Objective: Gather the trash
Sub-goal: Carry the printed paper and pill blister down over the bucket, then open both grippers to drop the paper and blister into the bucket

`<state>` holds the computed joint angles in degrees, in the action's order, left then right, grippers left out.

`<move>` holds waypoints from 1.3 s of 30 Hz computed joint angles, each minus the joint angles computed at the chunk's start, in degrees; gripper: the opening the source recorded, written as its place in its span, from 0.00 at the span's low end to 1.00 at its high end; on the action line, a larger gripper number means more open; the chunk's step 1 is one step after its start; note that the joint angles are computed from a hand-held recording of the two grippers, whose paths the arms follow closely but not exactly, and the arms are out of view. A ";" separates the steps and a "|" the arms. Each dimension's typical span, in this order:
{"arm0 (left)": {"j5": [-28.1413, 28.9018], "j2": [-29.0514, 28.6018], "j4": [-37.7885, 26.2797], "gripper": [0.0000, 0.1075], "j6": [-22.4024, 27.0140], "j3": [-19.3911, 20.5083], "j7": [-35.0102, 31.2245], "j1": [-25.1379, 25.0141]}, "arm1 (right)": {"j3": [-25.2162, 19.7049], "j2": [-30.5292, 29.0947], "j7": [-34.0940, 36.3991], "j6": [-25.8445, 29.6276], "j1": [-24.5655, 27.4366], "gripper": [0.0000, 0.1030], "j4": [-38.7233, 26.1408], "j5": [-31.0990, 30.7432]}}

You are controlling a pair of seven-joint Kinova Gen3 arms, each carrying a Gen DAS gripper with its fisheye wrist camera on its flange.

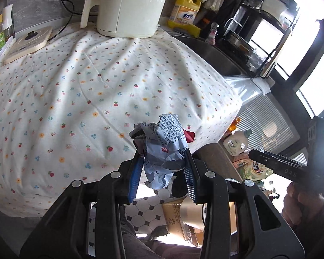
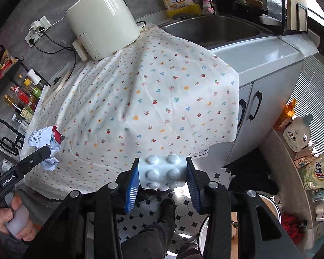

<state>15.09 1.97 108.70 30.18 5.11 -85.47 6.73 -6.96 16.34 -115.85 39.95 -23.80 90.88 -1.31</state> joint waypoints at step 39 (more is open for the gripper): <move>-4.24 23.97 -23.29 0.72 13.36 9.12 -6.77 24.21 | 1.85 -36.45 -21.33 -1.52 21.44 0.60 40.34 5.81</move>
